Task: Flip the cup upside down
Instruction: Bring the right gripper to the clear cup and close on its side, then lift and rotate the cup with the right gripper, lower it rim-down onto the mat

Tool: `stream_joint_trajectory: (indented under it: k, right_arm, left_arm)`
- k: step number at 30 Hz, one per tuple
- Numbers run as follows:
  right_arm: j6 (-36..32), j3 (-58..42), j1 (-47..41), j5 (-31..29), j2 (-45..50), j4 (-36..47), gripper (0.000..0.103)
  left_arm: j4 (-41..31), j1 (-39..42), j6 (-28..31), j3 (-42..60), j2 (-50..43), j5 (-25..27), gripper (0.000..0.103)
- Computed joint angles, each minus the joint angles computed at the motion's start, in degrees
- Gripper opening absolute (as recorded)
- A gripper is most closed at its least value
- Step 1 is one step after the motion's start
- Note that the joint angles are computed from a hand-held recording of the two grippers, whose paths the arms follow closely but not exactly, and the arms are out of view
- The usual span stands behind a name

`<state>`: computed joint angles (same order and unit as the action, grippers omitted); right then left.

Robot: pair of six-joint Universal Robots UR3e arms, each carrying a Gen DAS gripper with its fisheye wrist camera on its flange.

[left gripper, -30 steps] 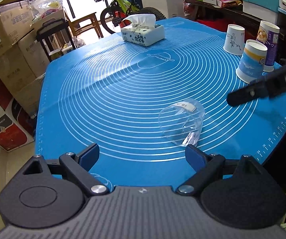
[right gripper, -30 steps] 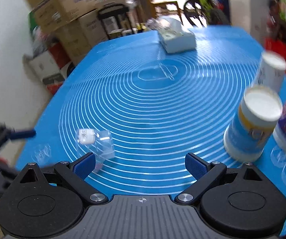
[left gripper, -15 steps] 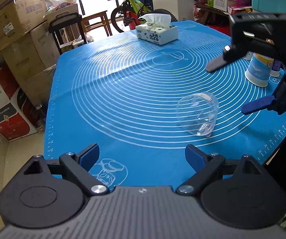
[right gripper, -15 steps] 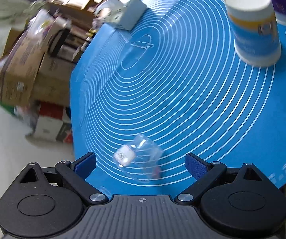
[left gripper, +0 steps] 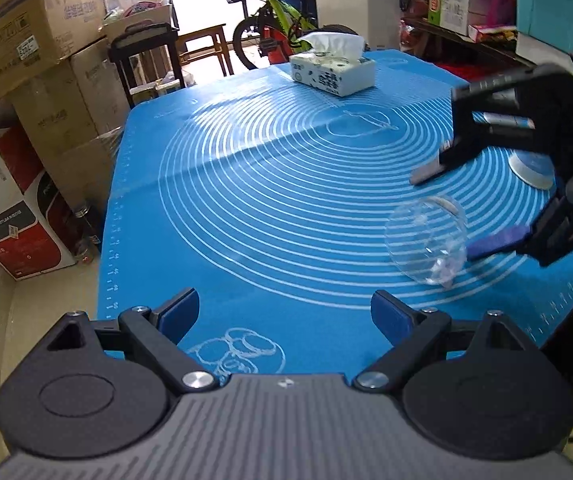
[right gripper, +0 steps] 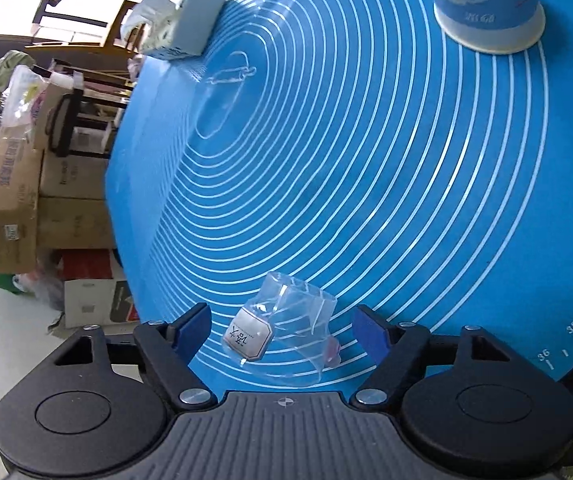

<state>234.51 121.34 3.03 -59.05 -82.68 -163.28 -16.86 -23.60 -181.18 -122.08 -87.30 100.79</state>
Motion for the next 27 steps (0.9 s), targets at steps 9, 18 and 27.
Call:
stream_joint_trajectory:
  k: [9, 18, 27]
  right_arm:
    - [-0.42, -8.30, 4.47, -5.02, 4.51, 5.04, 0.070]
    - [-6.17, -11.07, 6.71, -8.05, 5.09, 7.07, 0.065]
    - [-12.17, -10.83, 6.73, -9.20, 4.93, 4.96, 0.064]
  left_arm:
    - [2.13, 2.63, -0.56, -0.03, -0.94, -1.54, 0.092]
    - [3.57, 4.17, -1.42, -0.88, -0.56, -2.70, 0.092]
    - [3.18, 5.28, -1.94, -1.81, 0.11, -3.72, 0.092]
